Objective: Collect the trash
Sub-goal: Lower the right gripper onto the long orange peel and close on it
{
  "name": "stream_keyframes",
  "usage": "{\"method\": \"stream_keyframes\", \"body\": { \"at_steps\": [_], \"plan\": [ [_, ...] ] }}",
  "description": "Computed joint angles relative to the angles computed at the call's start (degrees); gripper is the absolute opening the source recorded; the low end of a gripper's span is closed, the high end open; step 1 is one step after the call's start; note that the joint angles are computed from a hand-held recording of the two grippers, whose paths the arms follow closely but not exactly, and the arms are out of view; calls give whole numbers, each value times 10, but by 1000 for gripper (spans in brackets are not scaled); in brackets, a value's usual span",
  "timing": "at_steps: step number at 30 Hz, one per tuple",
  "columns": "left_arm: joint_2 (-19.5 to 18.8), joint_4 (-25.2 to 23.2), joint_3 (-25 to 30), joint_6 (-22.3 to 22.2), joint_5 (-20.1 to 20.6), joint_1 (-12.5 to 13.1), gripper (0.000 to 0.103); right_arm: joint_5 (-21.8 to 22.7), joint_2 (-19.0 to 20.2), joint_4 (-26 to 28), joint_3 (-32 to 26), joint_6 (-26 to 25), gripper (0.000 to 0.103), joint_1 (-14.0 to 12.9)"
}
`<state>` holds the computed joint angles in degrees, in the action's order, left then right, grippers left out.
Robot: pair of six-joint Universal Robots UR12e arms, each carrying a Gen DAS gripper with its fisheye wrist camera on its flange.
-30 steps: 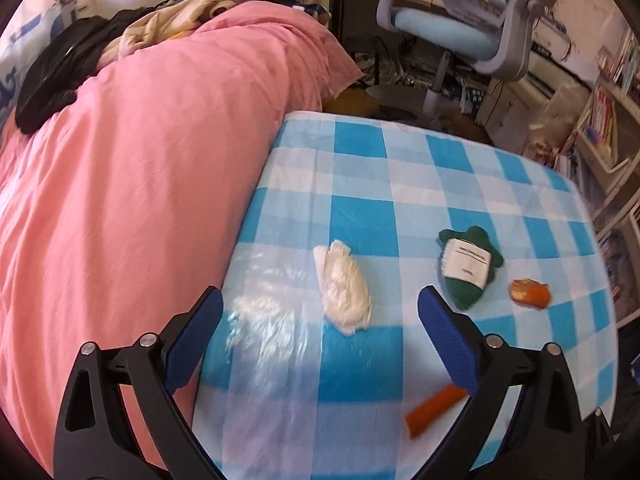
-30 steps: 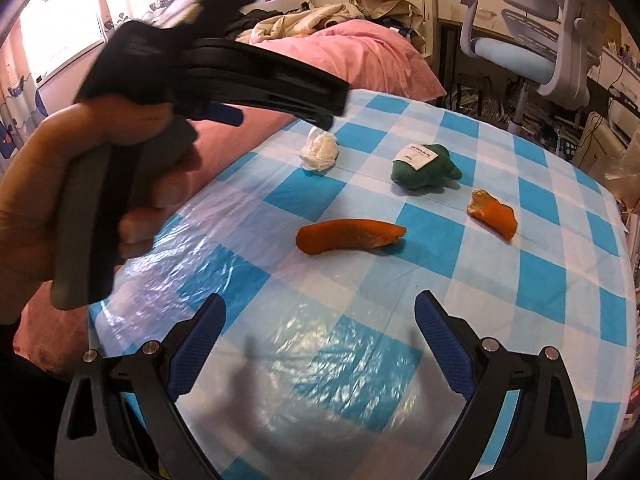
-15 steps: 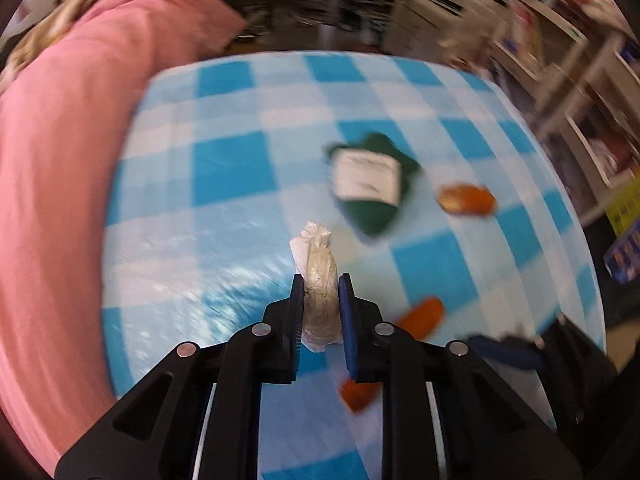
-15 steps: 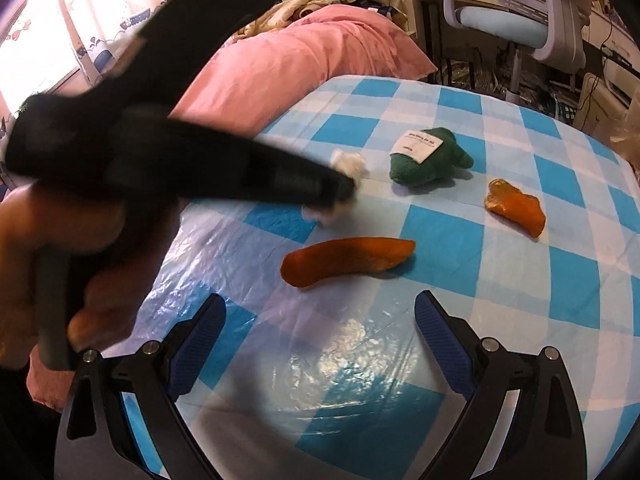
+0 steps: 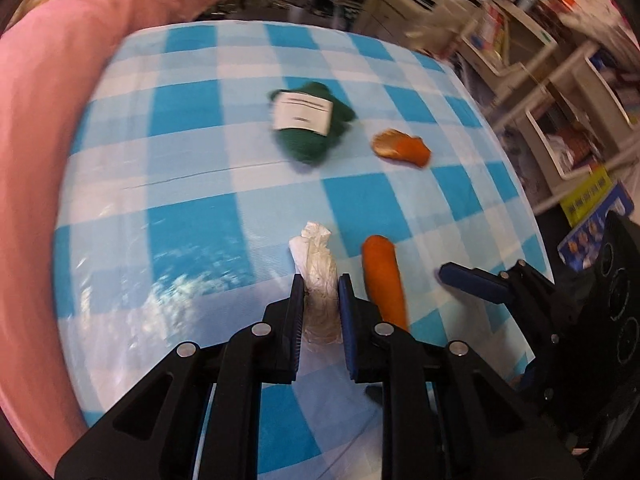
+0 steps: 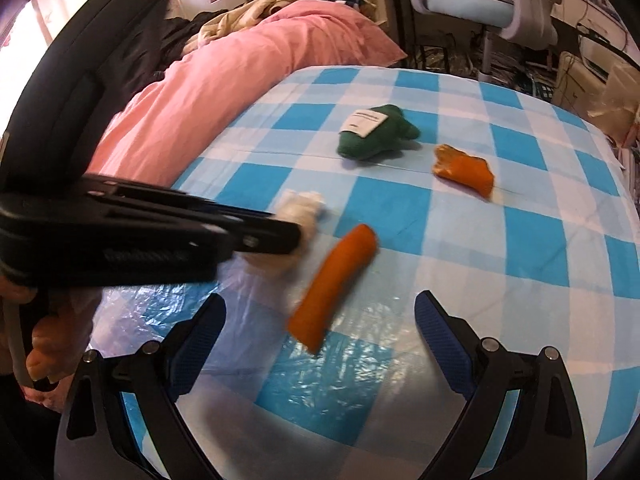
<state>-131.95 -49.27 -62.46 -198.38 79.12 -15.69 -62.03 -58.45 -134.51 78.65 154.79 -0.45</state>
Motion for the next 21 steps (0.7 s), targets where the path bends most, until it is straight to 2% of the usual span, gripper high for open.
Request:
{"method": "stream_keyframes", "body": {
  "at_steps": [2,7,12,15,17,18,19,21],
  "plan": [
    [3,7,-4,-11,14,0,16,-3,2,-1,-1,0,90,1],
    [15,30,-17,-25,44,-1,16,-12,8,-9,-9,3,79,4],
    [22,31,-19,-29,86,-7,17,-24,11,-27,-8,6,68,6],
    [28,45,-27,-45,99,-7,17,-32,12,-31,-9,-4,52,8],
    [35,58,-36,-60,107,-7,17,-35,11,-24,-10,-20,36,9],
    [36,63,-38,-66,111,-8,17,-36,9,-20,-9,-27,25,9],
    [38,67,-41,-71,115,-9,17,-37,8,-14,-9,-33,18,8],
    [46,78,-50,-80,129,-12,17,-35,5,-6,-8,-41,17,7]
  ]
}}
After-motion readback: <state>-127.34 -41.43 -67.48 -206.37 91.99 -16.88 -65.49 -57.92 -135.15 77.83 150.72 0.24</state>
